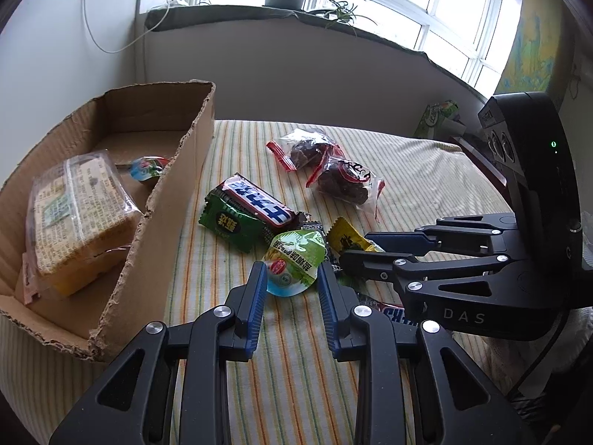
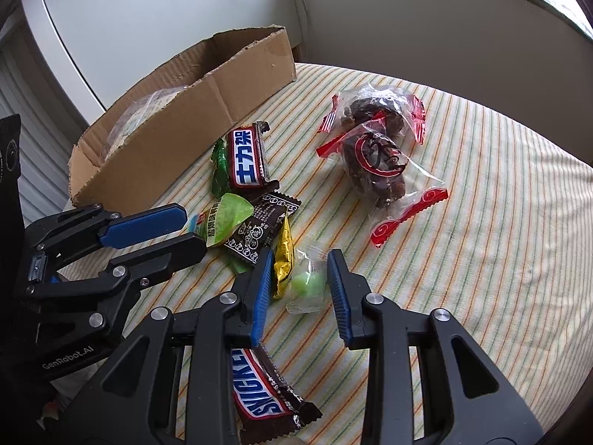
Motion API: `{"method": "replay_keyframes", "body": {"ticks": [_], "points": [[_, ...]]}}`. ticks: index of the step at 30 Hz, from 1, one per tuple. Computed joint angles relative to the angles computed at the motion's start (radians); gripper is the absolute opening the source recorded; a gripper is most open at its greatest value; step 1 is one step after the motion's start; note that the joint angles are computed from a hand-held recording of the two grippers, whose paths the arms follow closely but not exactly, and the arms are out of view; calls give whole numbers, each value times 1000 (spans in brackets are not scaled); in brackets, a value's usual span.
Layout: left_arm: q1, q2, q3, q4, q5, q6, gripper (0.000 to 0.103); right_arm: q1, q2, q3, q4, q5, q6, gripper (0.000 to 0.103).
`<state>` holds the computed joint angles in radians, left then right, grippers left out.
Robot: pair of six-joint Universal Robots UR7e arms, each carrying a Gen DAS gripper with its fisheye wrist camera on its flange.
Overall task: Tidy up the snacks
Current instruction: 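Move the left gripper back to the snacks and grasp the green candy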
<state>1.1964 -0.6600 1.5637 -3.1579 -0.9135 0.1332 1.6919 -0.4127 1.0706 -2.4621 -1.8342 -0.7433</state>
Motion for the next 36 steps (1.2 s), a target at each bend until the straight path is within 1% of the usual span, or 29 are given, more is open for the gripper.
{"method": "replay_keyframes", "body": {"ticks": [3,5,9,10,11,12,13,18,20,21,22,23,25,26,30,36], "points": [[1,6,-13,15,0,-3,26,1,0,2,-11,-12,-15,24],[2,10,-23,35,-4,0,26,0,-6,16,-27,-17,-27,24],[-2,25,-44,51,17,6,26,-1,-21,46,-52,-28,-66,24],[-1,28,-51,55,19,2,31,-1,-25,54,-57,-30,-72,24],[1,30,-58,68,20,-6,33,-2,-30,59,-57,-32,-75,24],[3,31,-66,88,23,-17,38,-4,-35,64,-54,-30,-75,24],[6,34,-73,102,26,-27,41,-6,-42,72,-54,-27,-77,24],[9,41,-83,114,33,-35,41,-17,-55,80,-56,-22,-85,24],[8,44,-86,120,39,-35,41,-20,-57,75,-39,-14,-80,24],[8,43,-86,119,39,-31,37,-20,-58,77,-40,-15,-84,24],[8,44,-86,116,41,-28,29,-19,-58,82,-49,-19,-90,24],[8,44,-85,113,42,-27,27,-19,-61,89,-61,-23,-94,24],[9,44,-85,111,38,-23,26,-19,-64,96,-67,-25,-99,23],[9,44,-84,109,37,-23,26,-20,-68,101,-72,-26,-100,20],[8,44,-82,104,36,-18,26,-28,-88,120,-76,-26,-99,20],[2,37,-64,71,38,-14,23,-39,-109,127,-87,-8,-72,18]]}}
